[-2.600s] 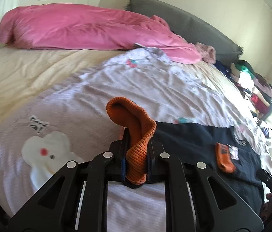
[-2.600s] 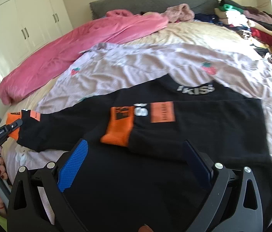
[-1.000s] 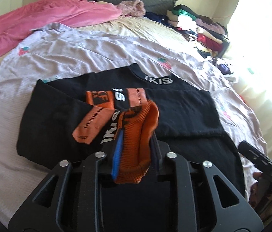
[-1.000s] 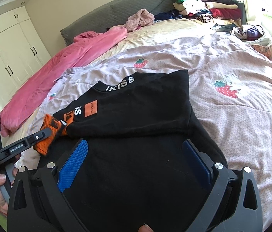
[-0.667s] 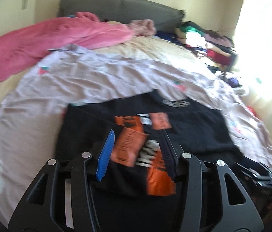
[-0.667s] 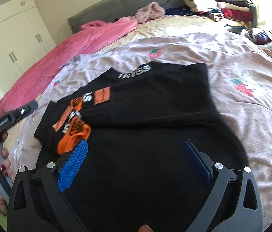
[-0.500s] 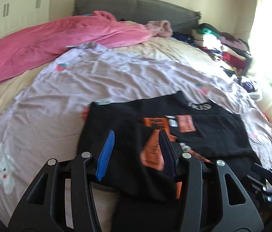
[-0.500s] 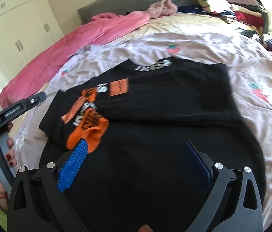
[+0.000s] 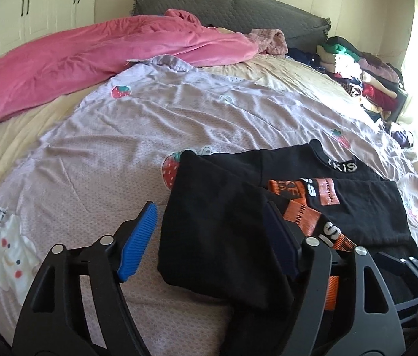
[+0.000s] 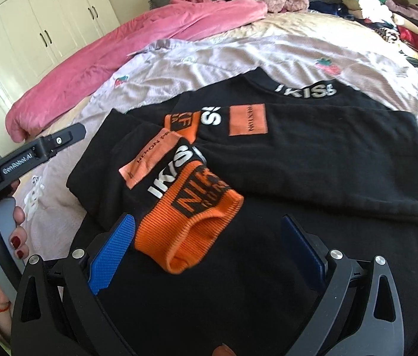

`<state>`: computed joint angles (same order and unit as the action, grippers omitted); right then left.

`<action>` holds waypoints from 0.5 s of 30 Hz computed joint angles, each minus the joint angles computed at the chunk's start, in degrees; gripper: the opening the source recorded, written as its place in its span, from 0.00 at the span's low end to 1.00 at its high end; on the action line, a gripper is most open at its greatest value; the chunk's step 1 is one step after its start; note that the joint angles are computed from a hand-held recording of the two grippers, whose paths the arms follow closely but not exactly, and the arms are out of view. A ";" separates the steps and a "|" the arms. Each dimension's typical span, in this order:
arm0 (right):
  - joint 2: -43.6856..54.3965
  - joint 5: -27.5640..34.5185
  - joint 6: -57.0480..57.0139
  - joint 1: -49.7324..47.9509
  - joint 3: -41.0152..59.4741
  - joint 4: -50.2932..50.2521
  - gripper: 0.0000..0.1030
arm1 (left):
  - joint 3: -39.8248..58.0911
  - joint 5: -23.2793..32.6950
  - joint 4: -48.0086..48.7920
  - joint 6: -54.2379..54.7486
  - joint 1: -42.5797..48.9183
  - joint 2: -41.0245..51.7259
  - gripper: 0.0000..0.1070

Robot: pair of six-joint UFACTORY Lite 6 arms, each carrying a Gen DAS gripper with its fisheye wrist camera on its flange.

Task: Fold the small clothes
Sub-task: 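Grasp the folded orange cuffs on the shirt with the right gripper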

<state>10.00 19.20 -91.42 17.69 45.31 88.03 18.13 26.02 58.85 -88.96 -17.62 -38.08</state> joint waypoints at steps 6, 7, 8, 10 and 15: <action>6.34 -0.32 -1.30 1.31 3.98 3.64 0.66 | -1.90 -3.44 0.19 1.77 6.33 0.42 0.63; 6.86 -0.15 -1.78 1.50 4.40 4.65 0.61 | -1.98 -3.82 -0.24 2.35 7.16 0.77 0.63; 6.84 -0.04 -2.12 1.65 4.45 5.26 0.54 | -1.88 -3.86 -0.34 2.51 7.65 1.58 0.63; 6.61 -0.29 -2.97 2.41 4.85 6.17 0.39 | -1.78 -4.91 -0.04 2.57 8.65 3.26 0.63; 3.99 -0.88 -3.83 3.89 5.85 4.64 0.09 | -2.48 -5.02 -0.21 3.09 9.09 1.07 0.63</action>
